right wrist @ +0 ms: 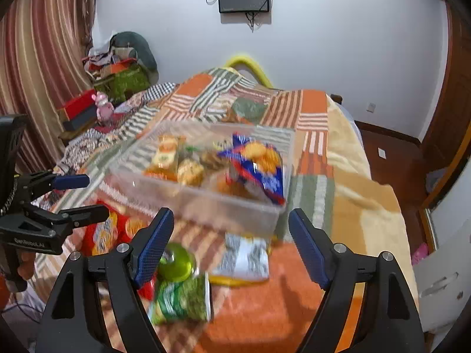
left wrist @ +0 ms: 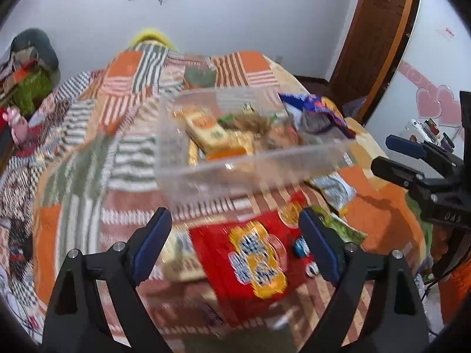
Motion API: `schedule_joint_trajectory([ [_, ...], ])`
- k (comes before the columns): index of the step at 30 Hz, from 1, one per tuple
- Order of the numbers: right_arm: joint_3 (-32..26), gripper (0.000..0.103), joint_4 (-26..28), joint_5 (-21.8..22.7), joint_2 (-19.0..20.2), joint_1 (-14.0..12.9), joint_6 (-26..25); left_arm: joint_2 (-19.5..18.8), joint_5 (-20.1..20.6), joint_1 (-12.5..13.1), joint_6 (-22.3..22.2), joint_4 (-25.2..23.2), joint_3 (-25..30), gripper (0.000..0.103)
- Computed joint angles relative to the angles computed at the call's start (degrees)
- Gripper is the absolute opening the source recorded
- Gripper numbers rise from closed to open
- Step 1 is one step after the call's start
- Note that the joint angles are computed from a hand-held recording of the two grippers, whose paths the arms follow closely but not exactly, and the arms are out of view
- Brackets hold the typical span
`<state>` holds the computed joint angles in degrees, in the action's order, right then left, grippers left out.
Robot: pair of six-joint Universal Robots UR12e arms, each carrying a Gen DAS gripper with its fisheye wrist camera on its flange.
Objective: Organize snacks
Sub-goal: 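Lower the left tool onto the red snack bag and grasp it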
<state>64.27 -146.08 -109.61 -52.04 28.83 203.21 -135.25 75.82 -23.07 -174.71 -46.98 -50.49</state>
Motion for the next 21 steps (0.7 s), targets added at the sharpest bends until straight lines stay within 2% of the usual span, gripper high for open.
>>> schedule_joint_trajectory([
  [3, 1.41, 0.078, 0.62, 0.23, -0.62, 0.03, 0.22, 0.18, 1.25, -0.77, -0.76, -1.37, -0.49, 0.094],
  [8, 3.48, 0.078, 0.97, 1.24, -1.59, -0.25, 1.50, -0.21, 2.09, -1.72, -1.75, -2.67, -0.52, 0.096],
  [13, 4.73, 0.078, 0.93, 3.63, -1.97, -0.98, 3.94, -0.68, 4.69, -2.69, -1.47, -1.22, -0.80, 0.102],
  [16, 4.87, 0.078, 1.04, 4.38, -1.78, -1.18, 4.73, -1.43, 5.28, -2.87, -1.66, -1.75, -0.07, 0.103],
  [21, 3.80, 0.078, 2.77, 6.11, -0.78, -1.74, 5.50, -1.44, 4.82, -2.73, -1.89, 1.25, -1.28, 0.103],
])
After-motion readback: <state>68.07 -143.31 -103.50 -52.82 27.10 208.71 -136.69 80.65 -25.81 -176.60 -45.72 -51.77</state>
